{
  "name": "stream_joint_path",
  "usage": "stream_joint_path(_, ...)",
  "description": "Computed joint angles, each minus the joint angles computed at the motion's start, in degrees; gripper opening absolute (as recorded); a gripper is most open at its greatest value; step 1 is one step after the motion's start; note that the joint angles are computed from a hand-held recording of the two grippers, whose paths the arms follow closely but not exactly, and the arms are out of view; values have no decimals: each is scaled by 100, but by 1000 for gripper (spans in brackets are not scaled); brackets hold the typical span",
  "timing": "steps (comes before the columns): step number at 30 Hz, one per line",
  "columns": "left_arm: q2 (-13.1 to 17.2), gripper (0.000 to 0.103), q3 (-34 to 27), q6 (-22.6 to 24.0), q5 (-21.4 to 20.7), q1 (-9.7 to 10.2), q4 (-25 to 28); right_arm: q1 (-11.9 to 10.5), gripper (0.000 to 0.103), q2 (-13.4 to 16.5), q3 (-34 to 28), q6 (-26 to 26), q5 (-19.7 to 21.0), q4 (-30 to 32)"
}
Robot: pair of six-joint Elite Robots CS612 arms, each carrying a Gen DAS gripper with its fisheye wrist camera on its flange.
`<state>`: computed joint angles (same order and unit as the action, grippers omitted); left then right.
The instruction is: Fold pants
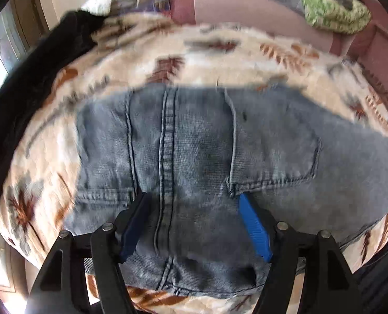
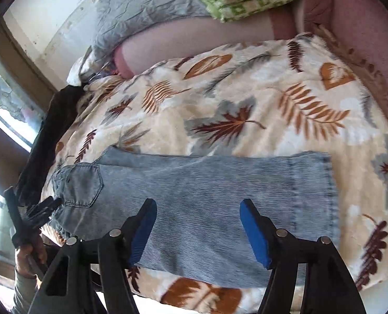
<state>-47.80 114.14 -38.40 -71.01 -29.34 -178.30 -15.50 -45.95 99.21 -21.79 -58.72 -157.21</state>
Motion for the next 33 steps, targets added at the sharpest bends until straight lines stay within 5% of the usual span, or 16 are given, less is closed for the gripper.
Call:
stream_joint_path(2,-71,74,138,-72,27,-29,-170,183,71,300,-374,123,-795,882)
stream_joint_path(4,-206,74,236,-75,28,-56,-213,271,69,269,-399,-2,-1093,890)
stream_joint_path(9,-287,74,332,240,488,-178,-951,544,69,-36,-514,-282,-530,643)
stream_joint_path(12,-207,74,133,134,350,-103,-88,862,69,139,-1041,-627,-123,1072)
stream_joint_path(14,-72,74,146,-43,57,-35,-118,1088,69,362,-1462,-746,-9,1497)
stream_joint_path(19,-24,74,331,-93,96,-66,-673,1604,66,863,-2066,-1048,-816,1673)
stream_joint_path(20,-17,74,342,-84,83,-63,-715,1651,64,942,-2168,-1090,-889,1767)
stream_joint_path(23,15,74,398,-50,117,-76,-892,1762,25,1089,-2387,-1398,-1081,2231)
stream_joint_path(25,16,74,397,-24,139,-89,-909,1857,11,1047,-2226,-1758,-1504,1881)
stream_joint_path(29,1,74,401,-56,107,-94,-881,1924,3,1056,-1994,-1476,-2125,436)
stream_joint_path(31,-6,74,421,-50,140,-117,-873,1917,1,1143,-2070,-1217,-2318,370)
stream_joint_path(33,-17,74,434,-29,169,-136,-865,1824,2,1145,-2031,-920,-2087,256)
